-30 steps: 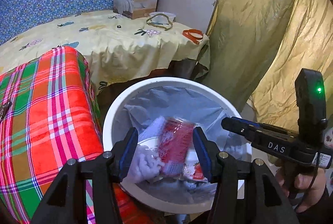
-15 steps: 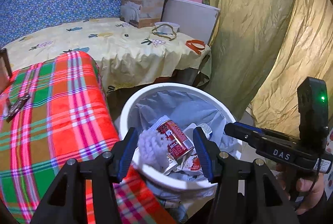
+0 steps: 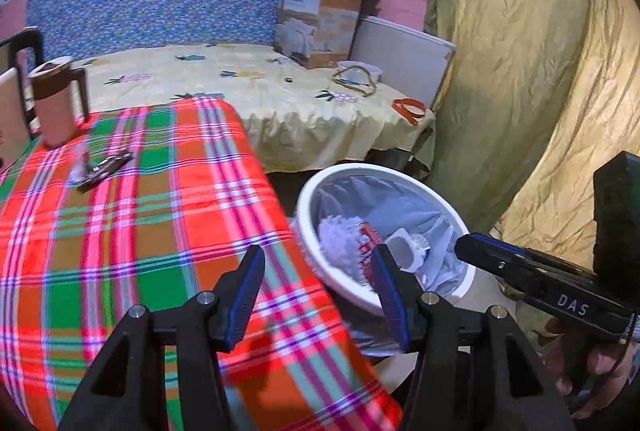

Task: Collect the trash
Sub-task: 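Open both tools to drop the can and yogurt cup into the bin, then move both tools back over the cloth toward the clear cup and brown wrapper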

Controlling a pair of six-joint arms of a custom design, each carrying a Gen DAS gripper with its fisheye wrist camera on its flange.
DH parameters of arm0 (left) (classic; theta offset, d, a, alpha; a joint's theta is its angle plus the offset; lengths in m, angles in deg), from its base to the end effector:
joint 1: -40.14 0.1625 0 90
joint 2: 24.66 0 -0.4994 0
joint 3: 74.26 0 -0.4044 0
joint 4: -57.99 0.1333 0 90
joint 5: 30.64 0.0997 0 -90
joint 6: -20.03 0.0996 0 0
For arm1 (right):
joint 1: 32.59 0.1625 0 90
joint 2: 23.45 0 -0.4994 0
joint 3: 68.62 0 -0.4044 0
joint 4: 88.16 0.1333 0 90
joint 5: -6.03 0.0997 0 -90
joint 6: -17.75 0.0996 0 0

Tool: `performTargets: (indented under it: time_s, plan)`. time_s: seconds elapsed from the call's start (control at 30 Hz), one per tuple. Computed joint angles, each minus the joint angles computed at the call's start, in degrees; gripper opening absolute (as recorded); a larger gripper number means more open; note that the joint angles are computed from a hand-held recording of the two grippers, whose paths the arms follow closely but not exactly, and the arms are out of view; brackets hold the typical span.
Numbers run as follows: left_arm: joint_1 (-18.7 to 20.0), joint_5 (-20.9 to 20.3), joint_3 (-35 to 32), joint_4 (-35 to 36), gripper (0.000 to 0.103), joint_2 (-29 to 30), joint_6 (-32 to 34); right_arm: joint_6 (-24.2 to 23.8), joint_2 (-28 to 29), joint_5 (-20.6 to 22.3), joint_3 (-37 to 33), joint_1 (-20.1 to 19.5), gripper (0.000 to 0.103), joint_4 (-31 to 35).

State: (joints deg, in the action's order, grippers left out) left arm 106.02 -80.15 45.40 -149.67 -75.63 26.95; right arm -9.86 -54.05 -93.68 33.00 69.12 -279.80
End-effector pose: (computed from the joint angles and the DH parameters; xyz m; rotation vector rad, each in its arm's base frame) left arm -0.0580 -0.6139 0.1992 0.2454 2.3406 -1.1731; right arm 0.2556 -0.6590 0.0006 0.8847 -2.6708 0.7296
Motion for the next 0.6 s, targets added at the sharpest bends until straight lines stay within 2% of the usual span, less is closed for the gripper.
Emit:
performTargets:
  time_s: [0.6]
  plan:
    - [-1.21, 8.35, 7.15, -10.03, 0.057, -2.97, 0.32, -2.99, 0.98, 2.70, 0.89, 2.35, 0.029, 2.67]
